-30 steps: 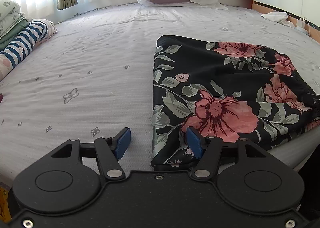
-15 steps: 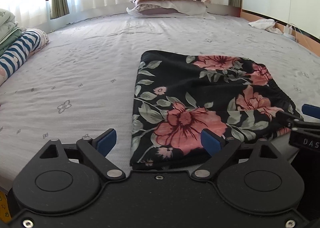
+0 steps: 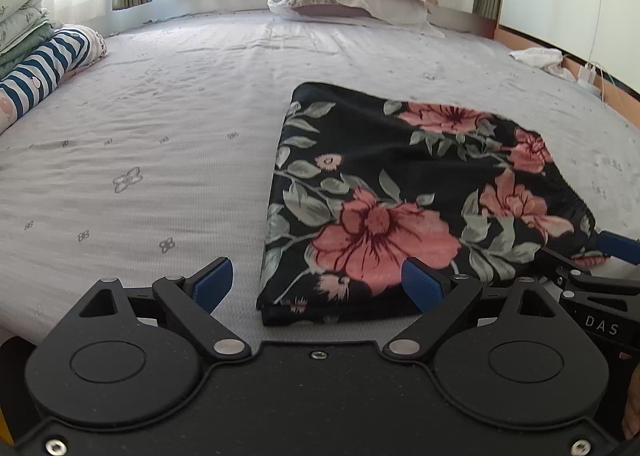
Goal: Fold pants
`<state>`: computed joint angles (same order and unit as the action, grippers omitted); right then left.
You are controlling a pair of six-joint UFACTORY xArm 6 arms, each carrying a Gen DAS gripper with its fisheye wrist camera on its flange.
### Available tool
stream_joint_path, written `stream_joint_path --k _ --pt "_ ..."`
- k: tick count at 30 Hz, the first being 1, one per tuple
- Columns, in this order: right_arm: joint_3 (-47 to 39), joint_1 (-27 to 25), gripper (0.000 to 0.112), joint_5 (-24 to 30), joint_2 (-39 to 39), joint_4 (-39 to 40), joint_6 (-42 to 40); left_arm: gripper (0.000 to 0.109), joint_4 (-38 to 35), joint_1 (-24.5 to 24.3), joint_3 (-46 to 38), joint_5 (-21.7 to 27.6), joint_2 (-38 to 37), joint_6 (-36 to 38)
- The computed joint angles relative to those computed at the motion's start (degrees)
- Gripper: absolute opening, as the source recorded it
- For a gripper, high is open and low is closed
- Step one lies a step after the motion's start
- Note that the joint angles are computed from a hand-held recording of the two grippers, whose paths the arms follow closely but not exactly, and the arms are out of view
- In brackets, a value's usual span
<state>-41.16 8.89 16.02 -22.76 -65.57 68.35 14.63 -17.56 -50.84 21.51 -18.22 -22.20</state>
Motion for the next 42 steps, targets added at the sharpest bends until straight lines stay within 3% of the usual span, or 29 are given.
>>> stream_joint_path --k 8,12,15,17,19,24,27,30,36,42 --pt "1.79 0.27 0.094 0.34 -1.36 4.84 -4.49 0.093 -1.30 -0.61 1.99 1.31 -1.67 1.92" --pt "1.80 -3.37 0.100 -4.16 -2.27 11.73 -10.88 0.096 -12.10 1.36 0.12 -2.30 -1.47 11.82" --pt "-0.14 -6.57 0.103 -7.78 -0.35 28.89 -26.09 0.099 -21.65 3.57 -7.25 -1.02 3.57 18.62" --pt "-2.89 -7.81 0.103 -8.52 2.26 40.88 -36.28 0.100 -26.35 5.01 -14.44 3.41 8.77 22.06" --pt "-5.78 -8.55 0.103 -10.21 5.90 52.87 -45.86 0.100 -27.24 6.29 -20.82 6.13 14.04 20.20" --pt "-17.82 -9.44 0.103 -5.56 17.25 81.93 -71.33 0.095 -32.16 8.55 -35.88 12.89 26.73 19.52" --pt "-24.89 -10.52 0.102 -3.27 23.91 89.36 -79.33 0.092 -31.07 8.75 -43.72 14.88 33.31 18.14" --pt "-31.72 -11.66 0.099 1.08 29.66 93.82 -84.37 0.087 -29.75 8.67 -51.62 17.55 39.45 16.33" --pt "-40.19 -13.01 0.087 9.27 36.52 99.50 -90.32 0.077 -35.88 9.52 -64.81 24.52 49.15 18.99" --pt "-41.55 -12.23 0.079 8.92 38.11 98.91 -94.25 0.073 -34.52 8.88 -72.51 25.88 55.15 19.29"
